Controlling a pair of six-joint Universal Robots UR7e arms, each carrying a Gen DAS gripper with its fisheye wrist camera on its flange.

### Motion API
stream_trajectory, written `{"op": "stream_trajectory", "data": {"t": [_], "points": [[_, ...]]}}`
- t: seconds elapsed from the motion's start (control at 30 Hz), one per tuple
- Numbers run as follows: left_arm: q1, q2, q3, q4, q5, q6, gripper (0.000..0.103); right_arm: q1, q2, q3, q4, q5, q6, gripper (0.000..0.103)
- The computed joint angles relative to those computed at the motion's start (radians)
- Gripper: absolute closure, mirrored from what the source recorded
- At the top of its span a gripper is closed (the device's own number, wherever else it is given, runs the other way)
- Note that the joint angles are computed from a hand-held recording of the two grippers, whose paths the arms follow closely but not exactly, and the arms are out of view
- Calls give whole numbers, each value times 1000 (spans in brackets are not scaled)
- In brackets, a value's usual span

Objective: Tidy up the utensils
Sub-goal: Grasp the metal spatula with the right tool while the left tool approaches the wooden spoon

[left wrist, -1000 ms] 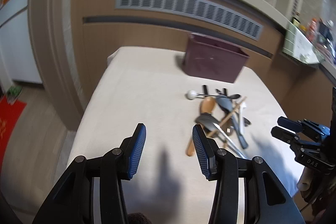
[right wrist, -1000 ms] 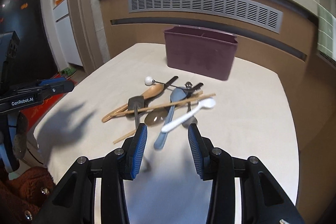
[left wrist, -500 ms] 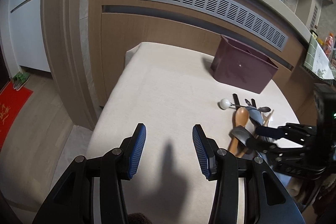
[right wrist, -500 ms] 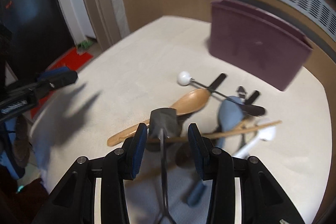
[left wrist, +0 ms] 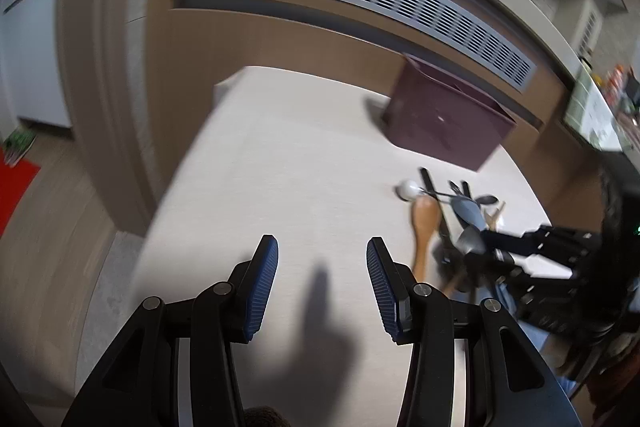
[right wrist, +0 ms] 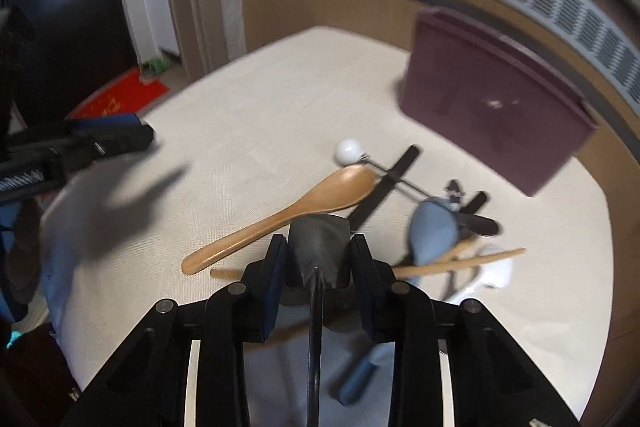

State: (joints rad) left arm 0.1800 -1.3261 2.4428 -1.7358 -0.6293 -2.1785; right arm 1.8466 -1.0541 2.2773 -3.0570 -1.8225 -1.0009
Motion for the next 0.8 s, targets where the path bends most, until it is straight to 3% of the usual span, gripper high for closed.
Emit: {"op": "stream_trajectory", "data": {"t": [0.1, 0.23, 0.5, 0.63, 0.8], "points": [[50, 48, -18, -107, 18, 137, 56, -46, -72, 3, 18, 48, 46, 74], [137, 109, -24, -395, -5, 401, 56, -101, -129, 4, -11, 66, 98, 74], [220, 215, -87, -631, 10, 659, 56, -214, -167, -4, -51, 86, 179, 74], [282, 245, -124, -669, 5, 774, 56, -247, -176, 6, -43, 106, 186, 74], [319, 256, -176, -501, 3, 771, 56, -261, -193, 24, -50, 133, 180, 74]]}}
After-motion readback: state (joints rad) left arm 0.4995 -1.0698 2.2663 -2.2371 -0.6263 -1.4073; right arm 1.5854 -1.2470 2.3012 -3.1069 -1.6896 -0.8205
